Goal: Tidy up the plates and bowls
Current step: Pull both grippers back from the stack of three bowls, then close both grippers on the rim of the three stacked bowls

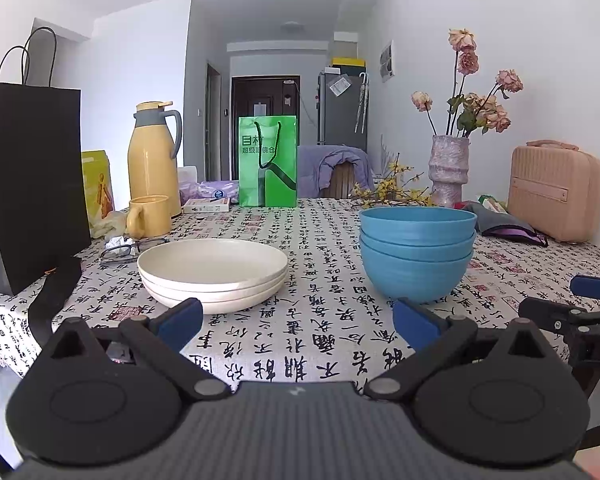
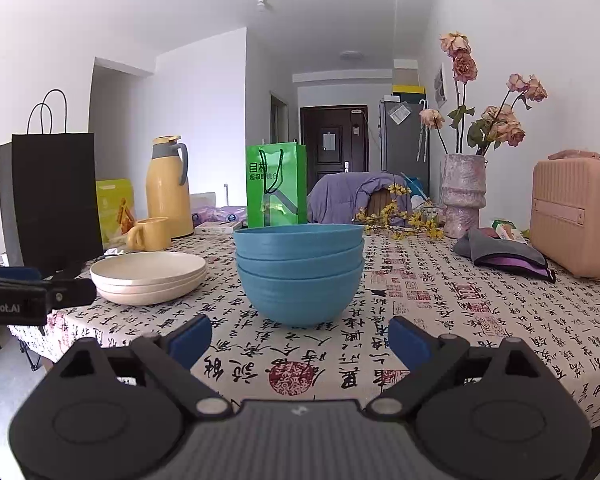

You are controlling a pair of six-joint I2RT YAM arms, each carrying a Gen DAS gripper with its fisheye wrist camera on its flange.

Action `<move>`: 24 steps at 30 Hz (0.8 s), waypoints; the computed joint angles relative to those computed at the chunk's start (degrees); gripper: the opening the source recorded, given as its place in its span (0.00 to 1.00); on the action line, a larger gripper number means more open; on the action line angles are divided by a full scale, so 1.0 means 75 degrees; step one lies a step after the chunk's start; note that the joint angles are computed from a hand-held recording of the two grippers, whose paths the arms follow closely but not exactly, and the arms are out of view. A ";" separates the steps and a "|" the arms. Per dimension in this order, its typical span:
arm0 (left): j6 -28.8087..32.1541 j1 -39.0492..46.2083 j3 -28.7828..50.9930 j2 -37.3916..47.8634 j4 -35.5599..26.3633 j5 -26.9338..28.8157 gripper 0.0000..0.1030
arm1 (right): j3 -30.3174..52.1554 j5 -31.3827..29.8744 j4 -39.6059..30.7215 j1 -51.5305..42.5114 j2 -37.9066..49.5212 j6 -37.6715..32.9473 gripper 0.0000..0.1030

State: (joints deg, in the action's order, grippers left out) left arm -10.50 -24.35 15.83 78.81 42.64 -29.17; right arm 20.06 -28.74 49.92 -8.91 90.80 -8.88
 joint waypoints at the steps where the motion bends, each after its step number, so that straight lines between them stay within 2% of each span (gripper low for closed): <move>1: 0.0001 0.0032 0.0050 0.0052 -0.0016 0.0033 1.00 | 0.0038 0.0026 -0.0014 -0.0005 0.0029 0.0046 0.92; 15: -0.0142 0.0432 0.0668 0.0552 -0.0368 0.0482 1.00 | 0.0505 0.0208 0.0134 -0.0040 0.0509 0.0386 0.92; 20: -0.0240 0.0767 0.1318 0.0763 -0.0819 0.1050 1.00 | 0.1139 0.0287 -0.0441 -0.0046 0.0662 0.0651 0.92; 24: -0.0327 0.1078 0.2180 0.1186 -0.1258 0.1735 1.00 | 0.1966 0.0038 -0.1086 -0.0054 0.0857 0.0954 0.92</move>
State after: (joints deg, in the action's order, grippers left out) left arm -12.96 -16.26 32.18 87.71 33.20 -16.16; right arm 34.81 -28.46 41.78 -9.31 97.23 -1.73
